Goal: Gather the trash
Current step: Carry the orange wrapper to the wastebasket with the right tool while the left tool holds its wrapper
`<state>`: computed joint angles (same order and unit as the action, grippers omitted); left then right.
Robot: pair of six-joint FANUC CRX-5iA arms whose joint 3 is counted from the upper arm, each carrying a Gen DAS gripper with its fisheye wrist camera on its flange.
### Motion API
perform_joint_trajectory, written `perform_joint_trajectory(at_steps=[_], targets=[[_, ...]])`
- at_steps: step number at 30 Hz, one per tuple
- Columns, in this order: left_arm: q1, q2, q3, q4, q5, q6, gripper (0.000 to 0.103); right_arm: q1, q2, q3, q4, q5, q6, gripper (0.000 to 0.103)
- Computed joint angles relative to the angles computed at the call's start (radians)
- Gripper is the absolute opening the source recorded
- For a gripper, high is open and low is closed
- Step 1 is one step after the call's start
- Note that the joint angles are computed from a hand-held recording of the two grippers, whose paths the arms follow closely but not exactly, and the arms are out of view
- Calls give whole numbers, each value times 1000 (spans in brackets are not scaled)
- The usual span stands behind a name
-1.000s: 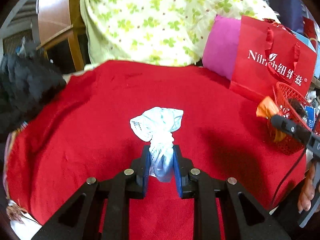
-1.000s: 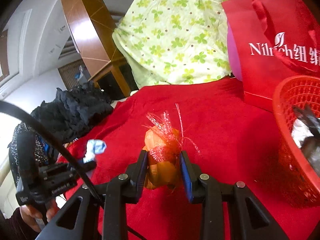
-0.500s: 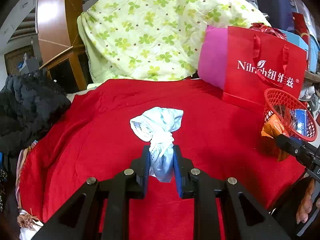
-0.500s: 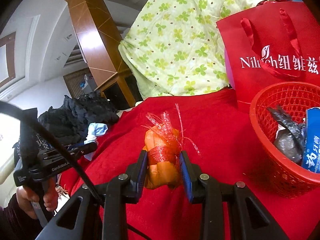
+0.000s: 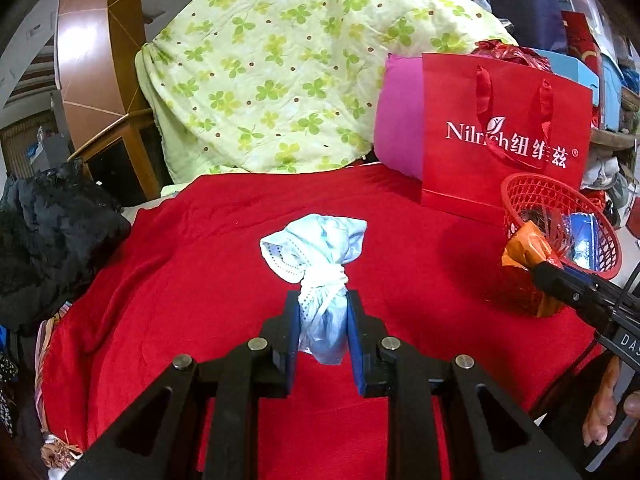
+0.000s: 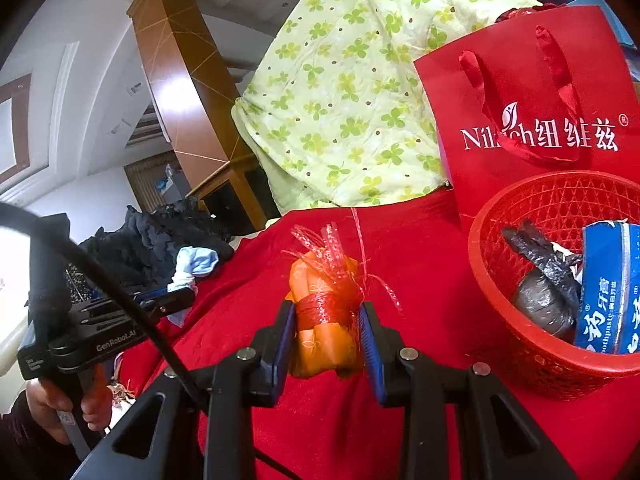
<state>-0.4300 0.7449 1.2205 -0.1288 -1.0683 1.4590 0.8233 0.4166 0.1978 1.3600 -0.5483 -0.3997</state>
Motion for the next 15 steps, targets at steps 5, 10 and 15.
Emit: perform_joint_trajectory(at_steps=[5,10,15], targets=[[-13,18,34,-3,-24,-2,23,-3,-7,-11,24,0,-25,34],[-20,40,73,-5,-53,-9,23,-8,-15,-26,53,1,-52,34],[-23,68,118,3,-83,-17,23,-13,-28,-47,85,5,-87,34]])
